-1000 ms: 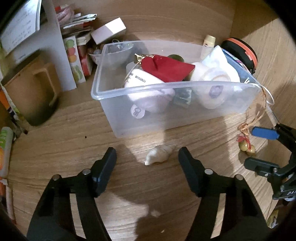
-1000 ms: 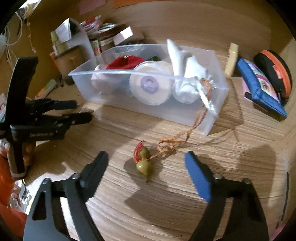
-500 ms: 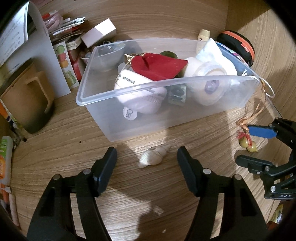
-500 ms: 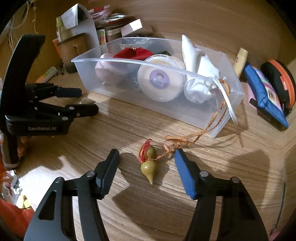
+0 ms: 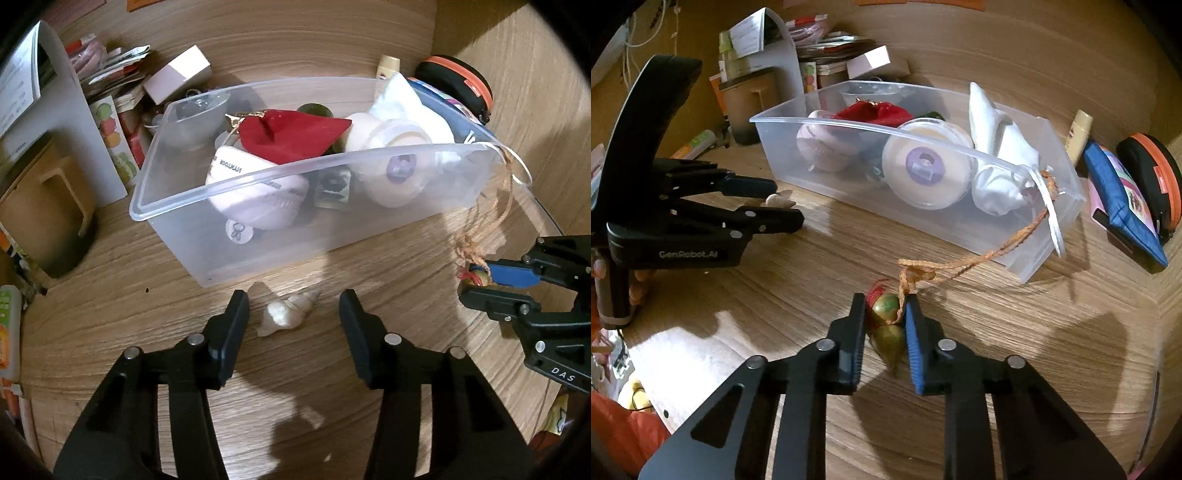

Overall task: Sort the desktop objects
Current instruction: 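Grasp the white seashell with left tool while right tool grasps the green gourd pendant, then carry the seashell and gourd pendant over the clear box, release both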

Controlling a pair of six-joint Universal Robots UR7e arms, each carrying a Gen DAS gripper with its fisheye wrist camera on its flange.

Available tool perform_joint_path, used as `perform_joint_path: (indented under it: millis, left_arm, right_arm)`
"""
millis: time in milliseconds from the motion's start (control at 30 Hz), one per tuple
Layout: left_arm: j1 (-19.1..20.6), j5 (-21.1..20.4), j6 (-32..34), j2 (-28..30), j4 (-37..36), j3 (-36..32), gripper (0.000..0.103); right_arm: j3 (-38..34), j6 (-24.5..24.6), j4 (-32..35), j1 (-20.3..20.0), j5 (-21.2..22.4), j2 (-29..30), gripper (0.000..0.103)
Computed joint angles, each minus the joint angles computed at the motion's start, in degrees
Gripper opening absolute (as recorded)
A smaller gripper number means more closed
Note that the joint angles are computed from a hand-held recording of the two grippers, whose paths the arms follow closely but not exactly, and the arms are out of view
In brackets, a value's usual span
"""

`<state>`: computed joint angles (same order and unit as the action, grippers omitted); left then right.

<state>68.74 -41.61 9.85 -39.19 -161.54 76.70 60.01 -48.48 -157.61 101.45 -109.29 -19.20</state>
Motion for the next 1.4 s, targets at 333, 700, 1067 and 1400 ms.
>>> perform_joint_path:
  millis: [333, 700, 1067, 1400]
  left_arm:
    - [-0.3, -0.6, 1.6, 0.1, -0.7, 0.5, 0.028]
    - [-0.8, -0.2, 1.8, 0.0, -1.4, 1.5, 0.025]
    - [-1.3, 0.3, 1.0, -1.5, -8.2, 4.9, 0.025]
    - [-3.1, 2.5, 5.4, -2.7, -18.4, 6.6, 0.025]
  right_arm:
    - [0.2, 0.1, 1.6, -0.3, 1.5, -0.4, 0.018]
    - [2.2, 0.2, -0.3, -0.7, 4.4, -1.7, 0.018]
    - [1.9, 2.6, 0.6, -0.5, 9.0, -2.5, 0.018]
    - [0.6, 1.1, -1.1, 0.6, 11.9, -3.0, 0.018]
